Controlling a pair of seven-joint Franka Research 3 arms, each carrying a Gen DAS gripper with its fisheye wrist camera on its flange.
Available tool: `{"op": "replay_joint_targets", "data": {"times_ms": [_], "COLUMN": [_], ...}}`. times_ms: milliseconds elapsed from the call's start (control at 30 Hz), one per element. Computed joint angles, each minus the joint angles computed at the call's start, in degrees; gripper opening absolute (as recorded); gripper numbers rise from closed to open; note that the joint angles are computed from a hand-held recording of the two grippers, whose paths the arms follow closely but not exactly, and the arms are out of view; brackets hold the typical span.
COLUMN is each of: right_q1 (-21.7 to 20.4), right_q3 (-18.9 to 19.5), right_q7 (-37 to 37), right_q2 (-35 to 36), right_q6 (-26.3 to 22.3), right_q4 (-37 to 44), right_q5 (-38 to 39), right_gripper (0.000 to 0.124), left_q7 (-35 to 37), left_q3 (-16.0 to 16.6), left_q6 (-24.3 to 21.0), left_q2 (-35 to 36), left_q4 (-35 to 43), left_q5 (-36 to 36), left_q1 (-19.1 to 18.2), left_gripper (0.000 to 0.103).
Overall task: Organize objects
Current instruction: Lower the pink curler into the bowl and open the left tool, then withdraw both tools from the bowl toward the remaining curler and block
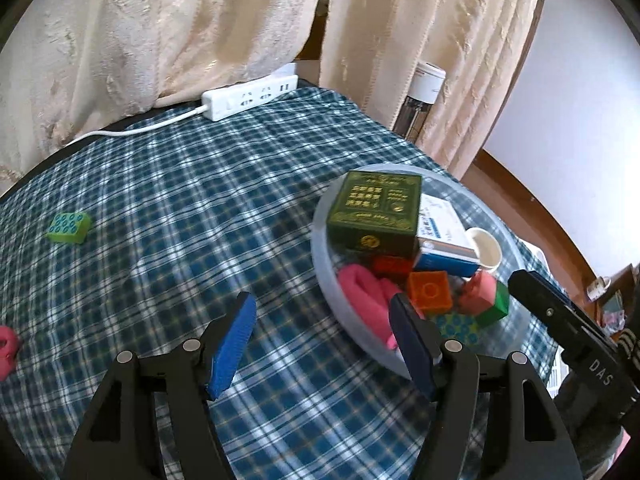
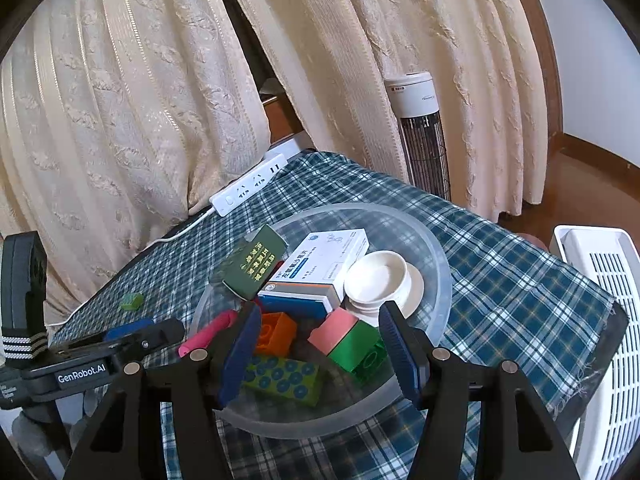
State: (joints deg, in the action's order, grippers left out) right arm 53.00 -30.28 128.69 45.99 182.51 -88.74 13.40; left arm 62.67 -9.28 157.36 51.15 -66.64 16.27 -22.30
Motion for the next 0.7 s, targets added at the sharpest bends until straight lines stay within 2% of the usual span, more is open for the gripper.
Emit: {"op": "replay_joint_targets", "data": {"times_ms": [67, 433, 700], "right_q1": [0.24, 2.49, 1.12], "right_q3": [-0.09, -2.64, -0.89], "right_q7": [0.13, 2.60, 3.77], "right_q2": [0.09, 1.34, 2.31], "right_q6": [0.04, -1.75, -3.28], "right_q4": [0.17, 2.38, 6.12], "right_q5": [0.09, -1.55, -4.87], "right_gripper": [0.070, 0.070, 0.071], "left_q7": [-0.99, -7.26, -13.47], "left_q3": [0.91, 4.40, 7.24], "left_q6": [0.44, 3.08, 4.85], "left_q2": [-0.77, -5.19, -8.90], "left_q4": [-1.31, -8.56, -14.85], "left_q5": [0.49, 4.91, 9.43], "left_q1": [-0.31, -0.80, -0.60], "left_gripper": [0.070, 0.070, 0.070]}}
